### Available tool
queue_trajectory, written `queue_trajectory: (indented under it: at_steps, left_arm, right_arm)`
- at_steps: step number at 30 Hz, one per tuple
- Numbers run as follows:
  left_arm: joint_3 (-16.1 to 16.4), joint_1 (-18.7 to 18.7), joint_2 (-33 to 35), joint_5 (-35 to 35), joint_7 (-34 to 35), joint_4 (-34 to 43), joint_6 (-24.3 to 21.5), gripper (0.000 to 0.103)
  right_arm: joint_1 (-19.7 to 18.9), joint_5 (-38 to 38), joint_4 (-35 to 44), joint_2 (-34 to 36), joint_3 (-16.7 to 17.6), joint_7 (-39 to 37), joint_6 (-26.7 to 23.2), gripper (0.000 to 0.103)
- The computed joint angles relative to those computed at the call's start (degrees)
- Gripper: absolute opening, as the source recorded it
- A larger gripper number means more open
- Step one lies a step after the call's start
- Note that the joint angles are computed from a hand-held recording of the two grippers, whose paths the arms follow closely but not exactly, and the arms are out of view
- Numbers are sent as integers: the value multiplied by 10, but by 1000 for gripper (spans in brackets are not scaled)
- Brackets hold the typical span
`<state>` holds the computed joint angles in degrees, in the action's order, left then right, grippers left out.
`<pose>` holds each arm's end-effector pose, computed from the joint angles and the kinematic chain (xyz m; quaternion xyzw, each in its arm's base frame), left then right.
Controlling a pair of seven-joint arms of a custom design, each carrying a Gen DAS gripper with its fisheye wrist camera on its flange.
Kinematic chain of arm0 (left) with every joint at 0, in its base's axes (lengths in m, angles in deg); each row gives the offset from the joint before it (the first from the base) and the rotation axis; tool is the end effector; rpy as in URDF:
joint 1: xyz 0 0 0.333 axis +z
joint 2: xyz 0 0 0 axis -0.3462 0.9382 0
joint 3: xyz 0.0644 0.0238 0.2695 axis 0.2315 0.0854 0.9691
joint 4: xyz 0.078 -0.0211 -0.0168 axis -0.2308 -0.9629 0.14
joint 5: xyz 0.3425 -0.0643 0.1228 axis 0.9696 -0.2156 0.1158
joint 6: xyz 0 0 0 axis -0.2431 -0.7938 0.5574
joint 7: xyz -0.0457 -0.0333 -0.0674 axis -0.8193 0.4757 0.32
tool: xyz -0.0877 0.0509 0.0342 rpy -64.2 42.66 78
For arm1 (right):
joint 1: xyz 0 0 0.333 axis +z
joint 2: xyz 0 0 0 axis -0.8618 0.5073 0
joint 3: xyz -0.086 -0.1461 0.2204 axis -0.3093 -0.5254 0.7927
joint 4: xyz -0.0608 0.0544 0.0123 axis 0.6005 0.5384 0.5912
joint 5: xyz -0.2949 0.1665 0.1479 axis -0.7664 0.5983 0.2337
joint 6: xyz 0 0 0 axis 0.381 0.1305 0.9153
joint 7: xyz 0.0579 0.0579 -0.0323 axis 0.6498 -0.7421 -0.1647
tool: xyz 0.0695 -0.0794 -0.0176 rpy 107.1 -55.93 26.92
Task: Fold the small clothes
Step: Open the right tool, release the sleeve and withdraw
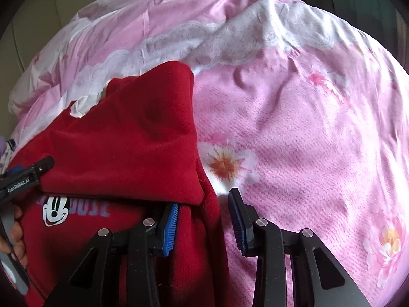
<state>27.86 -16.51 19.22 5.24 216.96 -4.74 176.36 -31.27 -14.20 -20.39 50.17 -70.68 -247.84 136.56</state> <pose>0.7227 -0.0120 0.4416 -0.4420 0.8269 -0.2758 0.2117 0.5237 0.3099 0.4151 -0.3771 0.8613 -0.2821 0.1906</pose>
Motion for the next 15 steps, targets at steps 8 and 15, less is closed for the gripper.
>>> queue_trajectory:
  at_steps: [8,15]
  left_arm:
    - [-13,26,-39,-36,61,-38,1,103]
    - [-14,35,-55,-61,81,-47,-12,103]
  right_arm:
    - [28,-19,22,-12,14,-17,-72,39]
    - [41,-55,20,-27,23,-2,-87,39]
